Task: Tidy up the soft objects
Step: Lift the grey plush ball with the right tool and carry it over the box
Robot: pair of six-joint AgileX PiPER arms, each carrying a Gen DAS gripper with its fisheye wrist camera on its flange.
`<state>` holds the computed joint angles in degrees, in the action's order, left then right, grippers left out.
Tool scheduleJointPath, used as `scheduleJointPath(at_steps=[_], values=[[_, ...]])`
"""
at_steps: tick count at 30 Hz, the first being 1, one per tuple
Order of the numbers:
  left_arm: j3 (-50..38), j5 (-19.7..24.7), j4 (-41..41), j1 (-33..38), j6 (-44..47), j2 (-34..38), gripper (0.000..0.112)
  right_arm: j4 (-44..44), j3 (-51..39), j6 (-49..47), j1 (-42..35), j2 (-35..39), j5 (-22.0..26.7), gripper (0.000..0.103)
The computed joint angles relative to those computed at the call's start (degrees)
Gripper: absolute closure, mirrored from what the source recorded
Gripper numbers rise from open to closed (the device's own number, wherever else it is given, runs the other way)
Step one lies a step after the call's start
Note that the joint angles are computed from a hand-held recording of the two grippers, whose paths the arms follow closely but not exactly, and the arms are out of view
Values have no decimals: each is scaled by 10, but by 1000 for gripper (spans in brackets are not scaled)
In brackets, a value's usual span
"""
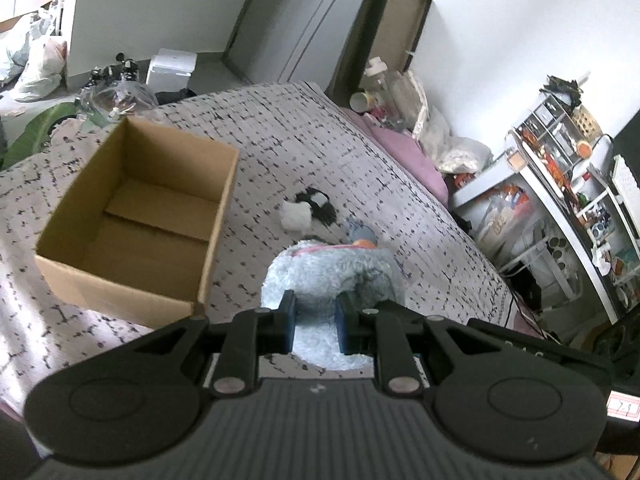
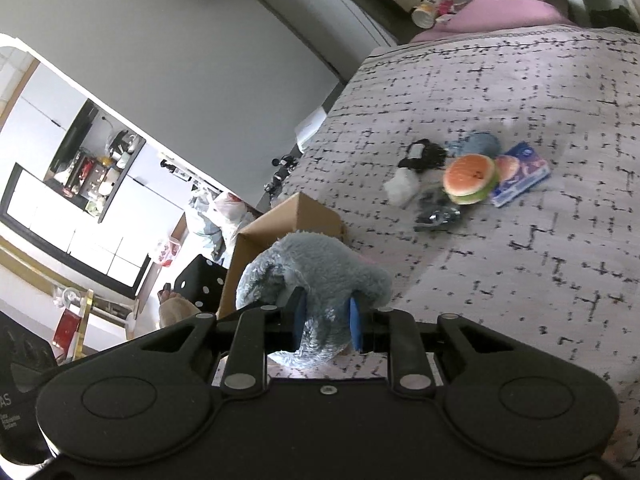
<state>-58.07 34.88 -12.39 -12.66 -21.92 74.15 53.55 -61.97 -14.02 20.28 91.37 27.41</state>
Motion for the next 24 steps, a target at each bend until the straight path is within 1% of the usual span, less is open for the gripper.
scheduleJointPath(at_steps=[9,14,24], values=[[13,6,-90,85,113,-8,94,-62,-55,73,52,34,-17,81],[21,13,-144,137,183,-4,93,-92,-90,110,78,65,-24,81],[28,29,-243,238,307,32,93,-149,-171,179,120,141,-25,81]])
